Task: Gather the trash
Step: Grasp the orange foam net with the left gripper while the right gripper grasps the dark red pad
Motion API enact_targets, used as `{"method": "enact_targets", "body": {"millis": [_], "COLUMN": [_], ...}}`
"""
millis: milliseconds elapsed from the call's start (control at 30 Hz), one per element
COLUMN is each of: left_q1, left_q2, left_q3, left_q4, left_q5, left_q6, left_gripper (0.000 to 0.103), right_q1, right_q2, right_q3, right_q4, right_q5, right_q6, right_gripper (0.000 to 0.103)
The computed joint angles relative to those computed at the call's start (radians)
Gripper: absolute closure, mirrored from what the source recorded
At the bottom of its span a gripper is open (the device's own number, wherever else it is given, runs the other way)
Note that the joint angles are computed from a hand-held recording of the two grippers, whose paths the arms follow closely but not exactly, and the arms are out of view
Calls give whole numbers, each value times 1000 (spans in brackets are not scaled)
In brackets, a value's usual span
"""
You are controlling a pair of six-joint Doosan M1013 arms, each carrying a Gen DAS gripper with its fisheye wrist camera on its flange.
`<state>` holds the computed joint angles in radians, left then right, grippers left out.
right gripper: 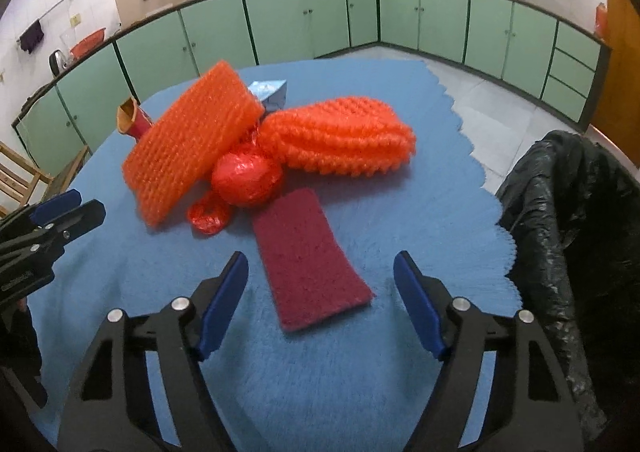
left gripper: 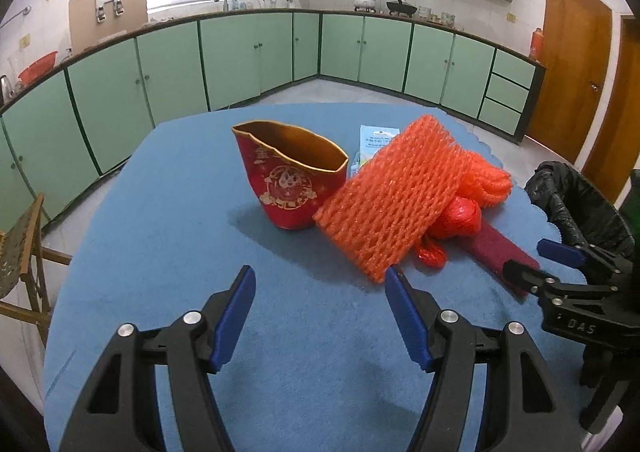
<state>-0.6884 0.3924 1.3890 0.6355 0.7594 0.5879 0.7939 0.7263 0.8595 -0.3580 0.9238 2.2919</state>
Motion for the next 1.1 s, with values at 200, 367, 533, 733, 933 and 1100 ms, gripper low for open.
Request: {"method": "enact_targets", "body": {"millis": [200, 367, 533, 733, 933, 1100], "left_q1": [2, 6, 9, 22, 36, 20], "left_q2": [10, 18, 37, 60, 74, 57], "left_q3": [-14, -28, -52, -78, -92, -78], "left_q4": [-22, -55, -98, -165, -261, -202], "left_q5": [-12, -21, -26, -41, -65, -61], "left_q6": [26, 44, 71, 98, 143, 94], "left_gripper": [37, 37, 37, 38, 90, 103], "right_q1": [-2, 5, 13, 17, 16, 18], "right_q2": [19, 17, -1, -31, -44, -46], "right_q3": [-28, -30, -14, 22, 40, 39], "right_q4": [38, 26, -18, -54, -57, -57], "right_q5": [32, 41, 48, 37, 35, 33], "right_q6": [-39, -49, 15, 35, 45, 48], "right_gripper": [48, 51, 52, 52, 51, 51]}}
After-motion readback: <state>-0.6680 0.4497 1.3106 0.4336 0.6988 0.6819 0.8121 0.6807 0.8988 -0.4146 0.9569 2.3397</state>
